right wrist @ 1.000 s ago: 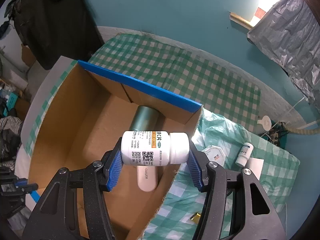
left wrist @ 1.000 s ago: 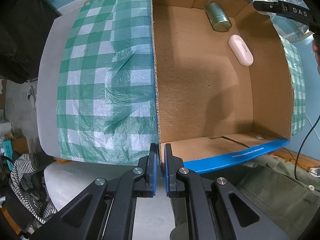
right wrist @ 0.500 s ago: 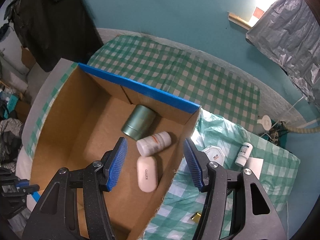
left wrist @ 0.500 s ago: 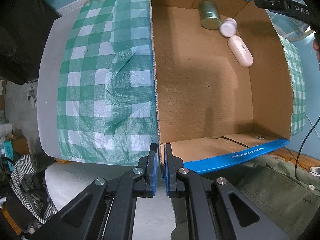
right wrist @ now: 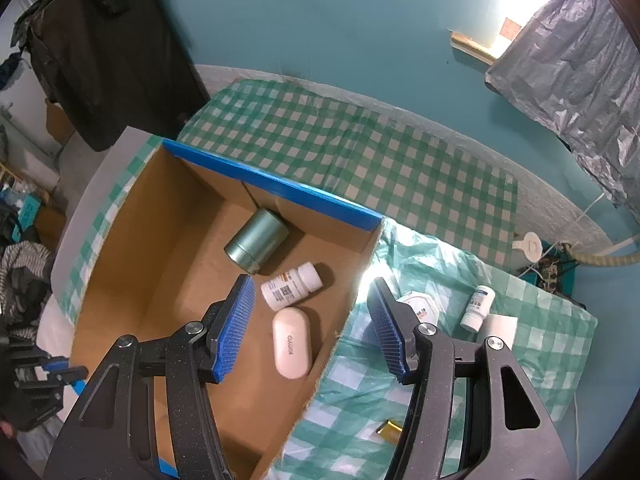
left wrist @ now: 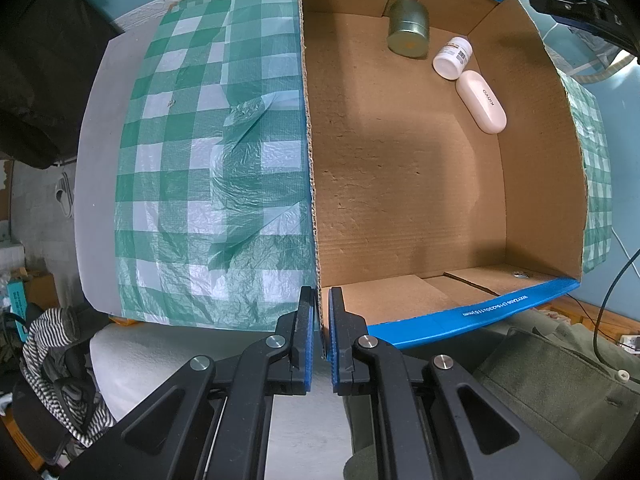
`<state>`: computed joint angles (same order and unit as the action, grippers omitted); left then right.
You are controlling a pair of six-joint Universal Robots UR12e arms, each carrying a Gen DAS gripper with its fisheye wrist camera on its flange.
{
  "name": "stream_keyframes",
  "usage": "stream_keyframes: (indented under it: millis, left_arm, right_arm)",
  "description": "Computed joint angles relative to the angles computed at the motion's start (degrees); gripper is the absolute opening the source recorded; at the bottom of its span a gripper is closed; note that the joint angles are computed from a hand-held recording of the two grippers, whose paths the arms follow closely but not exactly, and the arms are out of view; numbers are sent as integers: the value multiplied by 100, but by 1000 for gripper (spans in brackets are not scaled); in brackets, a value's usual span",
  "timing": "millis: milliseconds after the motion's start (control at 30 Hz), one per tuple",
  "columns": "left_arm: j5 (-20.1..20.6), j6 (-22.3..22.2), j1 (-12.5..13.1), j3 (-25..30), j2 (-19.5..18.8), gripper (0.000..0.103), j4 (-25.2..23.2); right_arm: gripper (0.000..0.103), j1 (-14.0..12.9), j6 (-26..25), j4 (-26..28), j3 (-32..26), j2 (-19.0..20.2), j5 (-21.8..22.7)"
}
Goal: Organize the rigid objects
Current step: 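Move the right gripper to the SANY USB stick and close on it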
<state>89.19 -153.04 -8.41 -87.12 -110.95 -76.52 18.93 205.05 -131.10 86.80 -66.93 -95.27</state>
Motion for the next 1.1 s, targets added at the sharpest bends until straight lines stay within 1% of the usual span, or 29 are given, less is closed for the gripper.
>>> stream_keyframes:
  millis: [233,367,600,867,1100]
  left_arm:
    - [-19,-1,11,1,-1,6,-3]
    - [-18,4,19,1,-2,6,-6]
    - [-16,18,22,-2,-2,6,-1]
    - [-11,15,22,-1,-1,6,-9]
    - [2,25,21,-14,10,6,1]
  right_arm:
    - [59,-20,-34,2,118,-140,-14]
    - [59,-51,-32,-37,291,-287,-7]
    - [60,-159,-6,59,703,-558,-18]
    - [60,-281,157,102,1326,-852,153]
    - [60,-363,92,187,1763,-956,518]
